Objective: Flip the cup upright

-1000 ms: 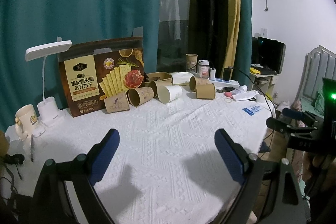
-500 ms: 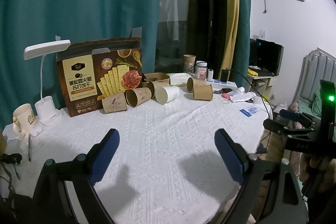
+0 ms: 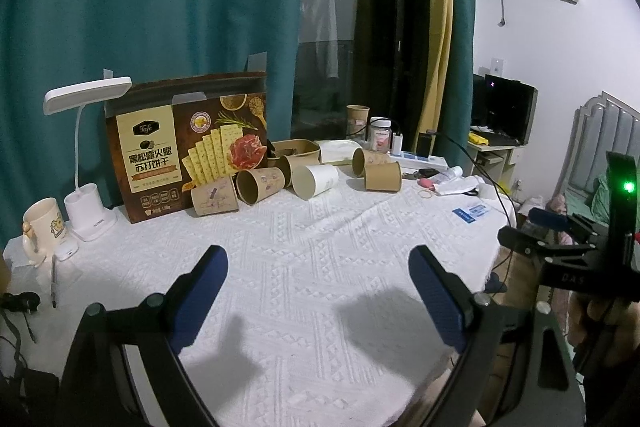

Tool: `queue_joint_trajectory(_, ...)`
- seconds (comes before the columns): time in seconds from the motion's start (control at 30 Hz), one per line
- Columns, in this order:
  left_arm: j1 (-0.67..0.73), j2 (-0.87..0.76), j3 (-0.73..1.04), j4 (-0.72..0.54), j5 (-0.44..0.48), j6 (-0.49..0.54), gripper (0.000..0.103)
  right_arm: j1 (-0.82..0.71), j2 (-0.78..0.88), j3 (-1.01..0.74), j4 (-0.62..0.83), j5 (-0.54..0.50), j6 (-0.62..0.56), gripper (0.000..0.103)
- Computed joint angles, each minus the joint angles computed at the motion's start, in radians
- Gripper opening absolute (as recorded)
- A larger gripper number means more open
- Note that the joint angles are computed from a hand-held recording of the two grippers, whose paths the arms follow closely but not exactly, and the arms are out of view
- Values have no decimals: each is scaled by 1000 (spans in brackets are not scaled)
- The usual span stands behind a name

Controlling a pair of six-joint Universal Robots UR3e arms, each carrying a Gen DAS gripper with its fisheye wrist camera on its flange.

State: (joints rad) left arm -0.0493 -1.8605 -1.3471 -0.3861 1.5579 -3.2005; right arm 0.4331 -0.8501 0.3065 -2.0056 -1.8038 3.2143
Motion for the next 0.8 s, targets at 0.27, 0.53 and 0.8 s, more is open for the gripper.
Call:
queue_joint_trajectory(0.27,-5,-5,7,0,2,-2,92,1,14,-29,13,6,-2,88)
queue_joint_trajectory(0.53,-3,-8,20,-12,-7,0,92,2,19,-38,20,8,-2,88)
queue_joint_trajectory(0.8,-22,-50,82,-58,14,22,92,5,11,-20,8,8,0,88)
